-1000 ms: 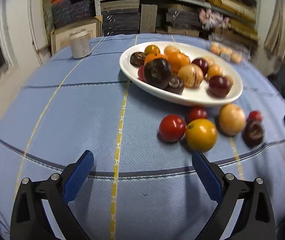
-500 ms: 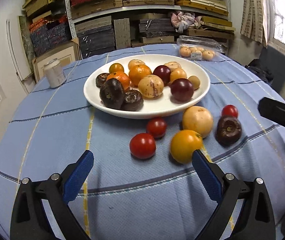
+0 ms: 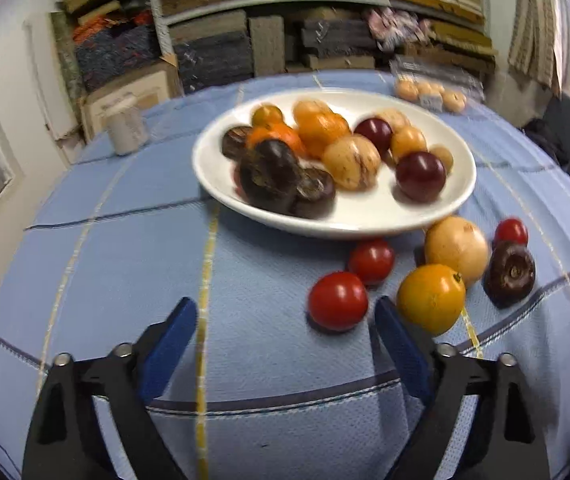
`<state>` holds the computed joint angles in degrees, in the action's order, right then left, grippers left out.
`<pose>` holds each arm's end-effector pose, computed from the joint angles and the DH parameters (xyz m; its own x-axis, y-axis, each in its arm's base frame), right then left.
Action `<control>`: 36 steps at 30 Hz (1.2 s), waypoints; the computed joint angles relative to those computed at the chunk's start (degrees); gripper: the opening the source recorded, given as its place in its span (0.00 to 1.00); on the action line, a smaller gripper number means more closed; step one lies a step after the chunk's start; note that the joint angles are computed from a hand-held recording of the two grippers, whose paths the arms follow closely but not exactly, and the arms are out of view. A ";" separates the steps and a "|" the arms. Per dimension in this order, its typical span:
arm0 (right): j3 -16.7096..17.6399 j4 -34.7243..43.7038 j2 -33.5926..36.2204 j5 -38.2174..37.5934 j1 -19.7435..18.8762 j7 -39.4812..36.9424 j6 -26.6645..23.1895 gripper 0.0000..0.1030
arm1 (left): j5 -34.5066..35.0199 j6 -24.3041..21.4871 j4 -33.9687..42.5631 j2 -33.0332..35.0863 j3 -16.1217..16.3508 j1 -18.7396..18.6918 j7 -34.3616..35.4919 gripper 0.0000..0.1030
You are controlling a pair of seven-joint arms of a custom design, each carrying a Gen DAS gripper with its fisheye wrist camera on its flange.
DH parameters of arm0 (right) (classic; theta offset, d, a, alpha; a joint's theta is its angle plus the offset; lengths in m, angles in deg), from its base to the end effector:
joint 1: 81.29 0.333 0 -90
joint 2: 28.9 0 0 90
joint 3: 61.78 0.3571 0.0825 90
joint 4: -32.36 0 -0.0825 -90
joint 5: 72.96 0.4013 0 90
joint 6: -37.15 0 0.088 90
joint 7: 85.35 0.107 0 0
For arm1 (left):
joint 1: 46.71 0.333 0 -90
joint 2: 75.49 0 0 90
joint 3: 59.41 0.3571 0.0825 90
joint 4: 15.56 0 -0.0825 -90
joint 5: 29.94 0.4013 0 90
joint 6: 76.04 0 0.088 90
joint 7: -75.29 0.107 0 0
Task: Organize fruits
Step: 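Move the left gripper to the red tomato and grasp it, then grasp the dark red-brown tomato with the right gripper while the left holds the red tomato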
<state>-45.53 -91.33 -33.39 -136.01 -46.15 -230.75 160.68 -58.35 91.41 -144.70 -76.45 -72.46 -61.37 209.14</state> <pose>0.3704 0.4106 0.4901 -0.4714 -0.8361 -0.2807 -0.4204 0.4928 -0.7618 0.5220 -0.2411 0.4750 -0.6869 -0.7187 -0.1083 -0.4998 0.5752 -0.6476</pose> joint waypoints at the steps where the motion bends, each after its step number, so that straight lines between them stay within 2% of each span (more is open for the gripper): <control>1: -0.03 -0.11 -0.04 0.04 -0.01 0.11 0.04 0.93 | 0.24 -1.04 0.40 0.26 0.06 0.06 -0.13 0.72; 5: -0.10 0.01 0.16 0.25 -0.05 -0.24 0.18 0.93 | -5.88 -6.21 2.80 1.10 0.47 0.77 3.46 0.65; 9: -0.21 0.08 0.36 0.47 -0.02 -0.67 0.31 0.93 | -8.85 -6.97 2.73 0.67 0.21 0.93 6.50 0.61; 19: -0.34 -0.29 0.27 0.80 -0.21 -0.99 0.84 0.93 | -13.02 -8.97 3.50 0.78 -0.11 0.46 11.51 0.31; 26: -0.46 -0.56 0.24 1.01 -0.36 -1.10 1.32 0.93 | -14.43 -9.91 3.62 0.61 0.00 0.52 12.28 0.31; 29: -0.72 -0.93 0.14 1.44 -0.57 -2.08 3.07 0.93 | -15.86 -9.04 3.04 -0.01 0.07 0.50 13.10 0.31; 31: -0.75 -0.70 0.52 1.90 -0.59 -4.50 4.03 0.93 | -15.97 -7.70 2.16 -0.76 0.21 0.45 13.37 0.31; 33: -0.58 0.83 2.02 3.50 -0.20 -9.22 2.92 0.93 | -16.20 -6.23 0.95 -1.69 0.51 0.38 13.48 0.31; 34: -0.40 2.48 3.60 4.83 0.24 -12.93 1.22 0.93 | -16.92 -6.78 0.76 -2.13 0.87 0.42 13.67 0.31; 36: -0.60 4.72 5.82 6.24 1.13 -17.31 -1.06 0.86 | -18.51 -8.08 0.66 -2.83 1.47 0.43 14.09 0.31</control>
<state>-46.13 -86.60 -27.56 -129.76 -45.02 -248.06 159.62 -76.85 83.33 -144.04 -79.27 -70.99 -60.95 223.24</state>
